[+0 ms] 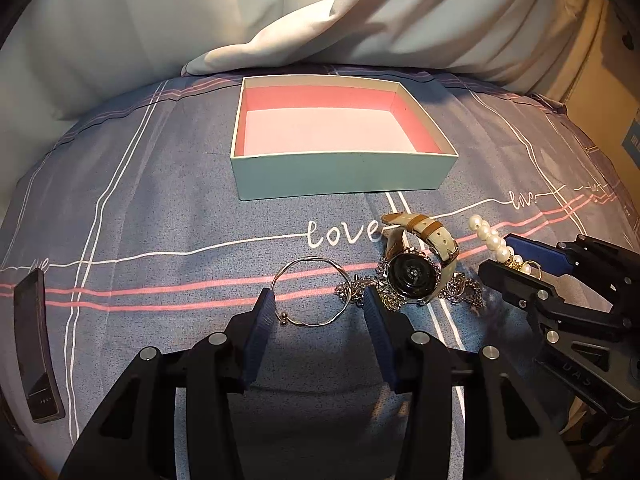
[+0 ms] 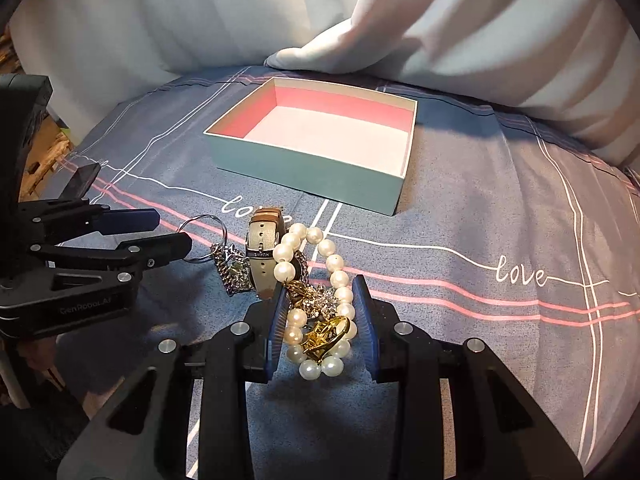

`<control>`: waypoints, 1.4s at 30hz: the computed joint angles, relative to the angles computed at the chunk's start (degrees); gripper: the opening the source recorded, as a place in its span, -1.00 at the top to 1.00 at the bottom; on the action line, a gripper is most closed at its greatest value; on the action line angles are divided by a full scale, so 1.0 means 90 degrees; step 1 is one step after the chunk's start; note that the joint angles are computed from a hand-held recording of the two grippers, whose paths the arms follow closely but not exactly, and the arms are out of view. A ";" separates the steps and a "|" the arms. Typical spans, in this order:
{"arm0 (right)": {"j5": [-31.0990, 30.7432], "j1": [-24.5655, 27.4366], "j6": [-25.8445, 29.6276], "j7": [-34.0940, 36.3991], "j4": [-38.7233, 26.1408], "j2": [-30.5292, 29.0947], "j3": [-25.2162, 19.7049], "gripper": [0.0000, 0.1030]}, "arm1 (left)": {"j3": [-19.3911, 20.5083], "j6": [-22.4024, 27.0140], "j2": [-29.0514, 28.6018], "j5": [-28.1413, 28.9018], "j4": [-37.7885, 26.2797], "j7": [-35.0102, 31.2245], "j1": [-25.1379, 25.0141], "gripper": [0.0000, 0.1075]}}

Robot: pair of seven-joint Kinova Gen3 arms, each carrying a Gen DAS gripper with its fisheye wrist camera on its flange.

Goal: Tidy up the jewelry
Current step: 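Lift the pearl bracelet with the right tool and carry it over the teal box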

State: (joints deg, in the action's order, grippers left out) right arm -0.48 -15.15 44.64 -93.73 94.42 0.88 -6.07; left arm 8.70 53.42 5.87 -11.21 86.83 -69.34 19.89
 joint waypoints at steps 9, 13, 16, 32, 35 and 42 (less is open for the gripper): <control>0.0078 0.0025 0.0147 -0.0024 -0.0383 0.0070 0.0035 0.36 | -0.0008 0.0000 0.0053 -0.0137 -0.0384 0.0000 0.0040 0.16; 0.0005 0.0055 0.0186 0.0023 -0.0389 0.0093 0.0049 0.36 | -0.0011 -0.0001 0.0070 -0.0100 -0.0383 -0.0017 0.0051 0.16; -0.0040 0.0073 0.0219 0.0068 -0.0427 0.0130 0.0059 0.36 | -0.0019 0.0021 0.0093 -0.0061 -0.0406 -0.0031 0.0047 0.15; -0.0001 0.0040 0.0238 0.0090 -0.0699 0.0138 0.0040 0.36 | -0.0065 0.0031 0.0089 0.0165 -0.0631 -0.0162 -0.0095 0.16; 0.0073 0.0026 0.0212 0.0049 -0.0807 0.0170 0.0043 0.36 | -0.0082 0.0065 0.0139 0.0167 -0.0801 -0.0166 -0.0109 0.16; 0.0249 0.0014 0.0286 -0.0022 -0.1418 0.0452 0.0091 0.36 | -0.0156 0.0201 0.0392 -0.0032 -0.1502 -0.0111 -0.0053 0.15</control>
